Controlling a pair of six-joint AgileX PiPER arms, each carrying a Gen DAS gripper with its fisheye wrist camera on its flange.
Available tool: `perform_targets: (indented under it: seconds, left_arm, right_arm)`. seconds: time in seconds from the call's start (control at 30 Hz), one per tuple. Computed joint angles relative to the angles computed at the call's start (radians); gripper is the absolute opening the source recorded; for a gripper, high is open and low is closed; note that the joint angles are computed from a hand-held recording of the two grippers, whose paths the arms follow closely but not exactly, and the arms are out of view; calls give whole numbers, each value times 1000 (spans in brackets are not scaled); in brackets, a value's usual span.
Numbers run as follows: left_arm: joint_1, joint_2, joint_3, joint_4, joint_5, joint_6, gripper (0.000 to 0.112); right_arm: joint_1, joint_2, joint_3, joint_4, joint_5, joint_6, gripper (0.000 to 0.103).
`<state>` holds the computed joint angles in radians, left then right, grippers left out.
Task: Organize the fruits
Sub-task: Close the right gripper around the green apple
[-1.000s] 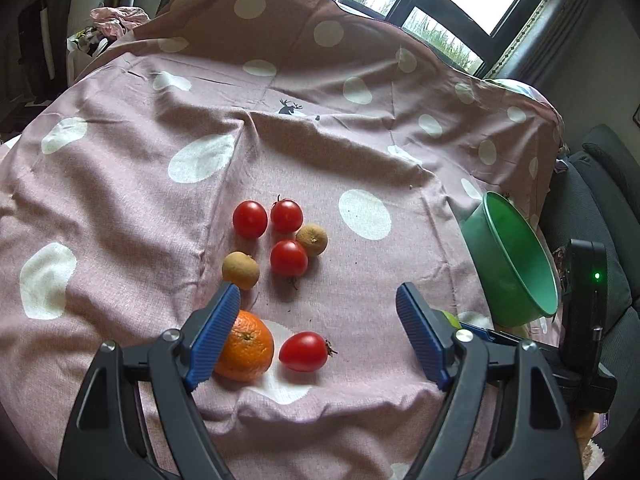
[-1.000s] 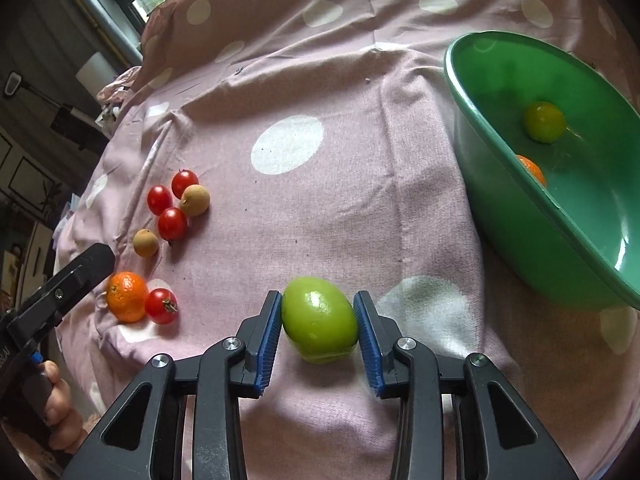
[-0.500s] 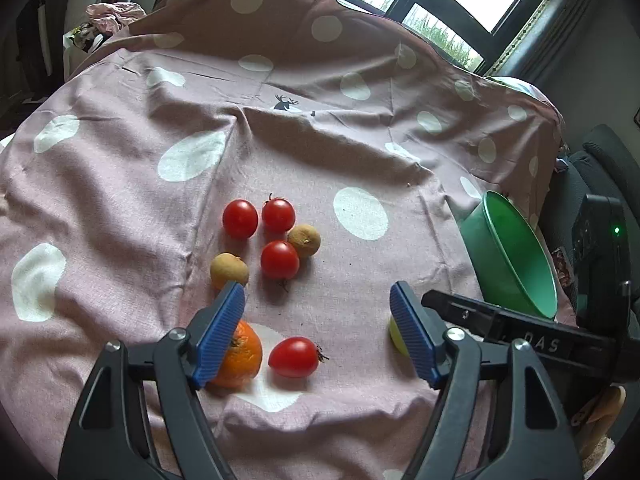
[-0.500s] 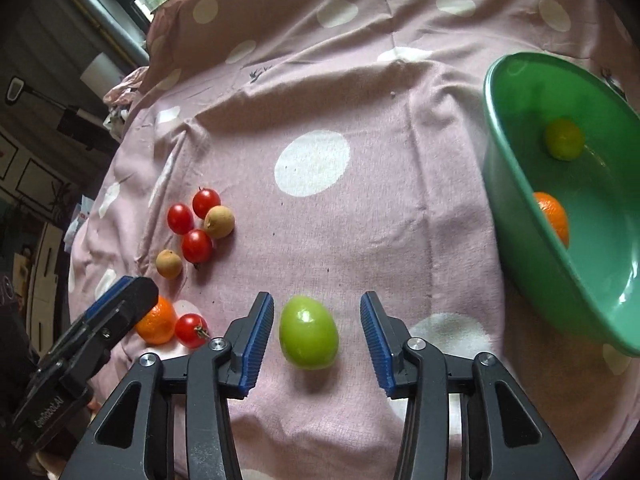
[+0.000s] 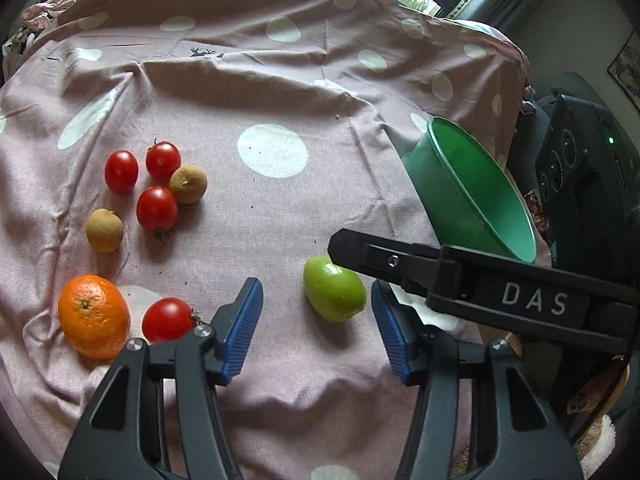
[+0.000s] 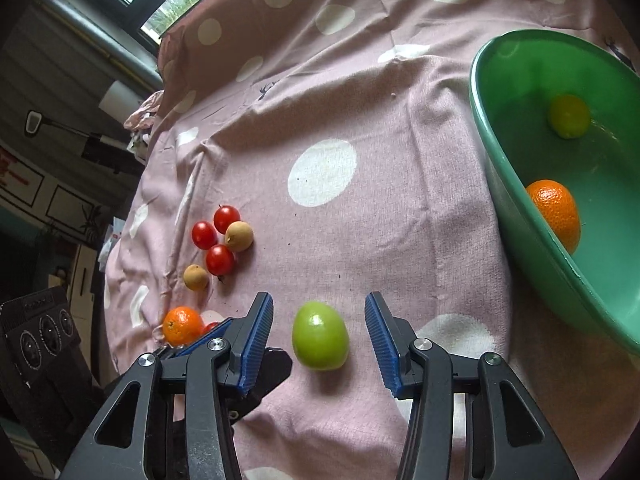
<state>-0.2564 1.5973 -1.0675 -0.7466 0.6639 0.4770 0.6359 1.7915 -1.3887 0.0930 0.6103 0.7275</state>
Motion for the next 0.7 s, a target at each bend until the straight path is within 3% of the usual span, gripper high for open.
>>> perform_targets:
  seconds: [0.4,0.7]
  left_arm:
    - [-37,57,-20,28,0,-38,51]
    - [-27,64,-19,-28,7,12,35]
  right_arm:
    - [-12,30,15,120,-25,-91,46]
    - [-19,47,18,206,-31,-165,42]
